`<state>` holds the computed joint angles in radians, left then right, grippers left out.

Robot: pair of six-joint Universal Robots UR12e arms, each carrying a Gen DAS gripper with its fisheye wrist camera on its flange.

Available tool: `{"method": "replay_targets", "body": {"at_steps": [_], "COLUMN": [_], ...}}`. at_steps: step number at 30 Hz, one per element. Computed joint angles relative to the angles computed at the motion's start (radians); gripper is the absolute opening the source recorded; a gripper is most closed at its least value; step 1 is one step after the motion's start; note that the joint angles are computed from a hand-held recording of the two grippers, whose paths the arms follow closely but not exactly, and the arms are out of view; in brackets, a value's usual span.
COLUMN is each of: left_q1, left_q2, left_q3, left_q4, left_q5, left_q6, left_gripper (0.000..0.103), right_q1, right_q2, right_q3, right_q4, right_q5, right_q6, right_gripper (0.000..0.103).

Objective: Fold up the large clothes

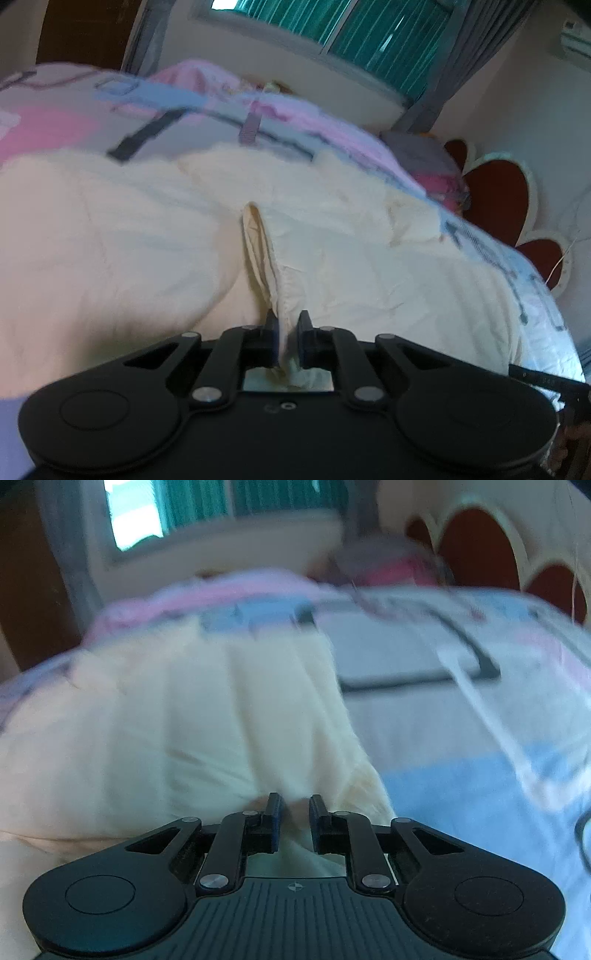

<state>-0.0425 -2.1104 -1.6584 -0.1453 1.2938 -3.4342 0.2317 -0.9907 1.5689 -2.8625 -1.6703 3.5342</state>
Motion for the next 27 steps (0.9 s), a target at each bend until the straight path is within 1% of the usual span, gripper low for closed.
{"method": "replay_targets", "body": {"at_steps": [2, 3, 4, 5, 6, 7, 8, 9, 11, 13, 14, 15, 16, 18, 19, 20, 22, 23, 24, 25, 26, 27], "left_q1": [-0.002, -0.003, -0.006, -0.009, -0.015, -0.02, -0.024, -0.027, -0.032, -0.04, -0.045, -0.051, -0.051, -0.052, -0.051, -0.049, -0.052, -0.054, -0.056, -0.062, -0.069, -0.071], "left_q2": [0.001, 0.004, 0.01, 0.015, 0.02, 0.02, 0.017, 0.012, -0.008, -0.035, -0.049, -0.062, -0.072, -0.086, -0.092, -0.094, -0.092, -0.085, -0.076, -0.071, -0.061, -0.051], "left_q3": [0.004, 0.004, -0.001, -0.008, -0.016, -0.018, -0.013, -0.001, 0.033, 0.07, 0.091, 0.11, 0.124, 0.135, 0.138, 0.136, 0.14, 0.136, 0.127, 0.124, 0.107, 0.083], "left_q4": [-0.024, -0.021, -0.008, 0.018, 0.057, 0.097, 0.116, 0.118, 0.102, 0.085, 0.068, 0.039, 0.015, -0.003, -0.01, -0.009, -0.023, -0.03, -0.025, -0.02, 0.008, 0.047], "left_q5": [0.007, 0.026, 0.057, 0.095, 0.138, 0.167, 0.179, 0.177, 0.15, 0.14, 0.151, 0.166, 0.166, 0.178, 0.18, 0.173, 0.18, 0.187, 0.201, 0.234, 0.28, 0.306], "left_q6": [0.009, -0.001, -0.017, -0.029, -0.031, -0.025, -0.013, 0.004, 0.038, 0.067, 0.082, 0.085, 0.084, 0.092, 0.105, 0.112, 0.125, 0.133, 0.131, 0.123, 0.116, 0.117], "left_gripper": [0.017, 0.026, 0.033, 0.037, 0.044, 0.046, 0.047, 0.047, 0.047, 0.047, 0.047, 0.047, 0.047, 0.048, 0.048, 0.048, 0.05, 0.053, 0.072, 0.098, 0.102, 0.101], "right_q1": [-0.007, -0.011, -0.014, -0.017, -0.022, -0.028, -0.036, -0.04, -0.05, -0.057, -0.06, -0.061, -0.066, -0.068, -0.069, -0.072, -0.073, -0.072, -0.073, -0.071, -0.07, -0.067], "right_q2": [-0.005, -0.01, -0.014, -0.014, -0.011, -0.005, 0.005, 0.015, 0.041, 0.071, 0.088, 0.101, 0.119, 0.144, 0.152, 0.156, 0.148, 0.137, 0.123, 0.106, 0.092, 0.075], "right_q3": [0.002, 0.011, 0.021, 0.021, 0.015, 0.005, -0.01, -0.031, -0.076, -0.118, -0.144, -0.164, -0.188, -0.228, -0.24, -0.244, -0.235, -0.22, -0.198, -0.176, -0.156, -0.13], "right_q4": [-0.016, -0.055, -0.096, -0.125, -0.144, -0.159, -0.17, -0.166, -0.152, -0.149, -0.135, -0.115, -0.089, -0.005, 0.029, 0.042, 0.045, 0.03, 0.001, -0.017, -0.032, -0.056], "right_q5": [0.008, 0.008, 0.003, -0.01, -0.013, -0.008, 0.0, 0.007, 0.036, 0.059, 0.072, 0.082, 0.095, 0.088, 0.084, 0.092, 0.089, 0.085, 0.085, 0.081, 0.08, 0.079], "right_q6": [-0.009, -0.005, -0.004, -0.007, -0.014, -0.016, -0.018, -0.019, -0.026, -0.038, -0.052, -0.062, -0.073, -0.091, -0.091, -0.087, -0.081, -0.073, -0.064, -0.061, -0.062, -0.06], "right_gripper": [0.016, 0.016, 0.016, 0.016, 0.016, 0.016, 0.016, 0.016, 0.016, 0.016, 0.016, 0.016, 0.016, 0.016, 0.016, 0.016, 0.016, 0.016, 0.016, 0.016, 0.016, 0.016]}}
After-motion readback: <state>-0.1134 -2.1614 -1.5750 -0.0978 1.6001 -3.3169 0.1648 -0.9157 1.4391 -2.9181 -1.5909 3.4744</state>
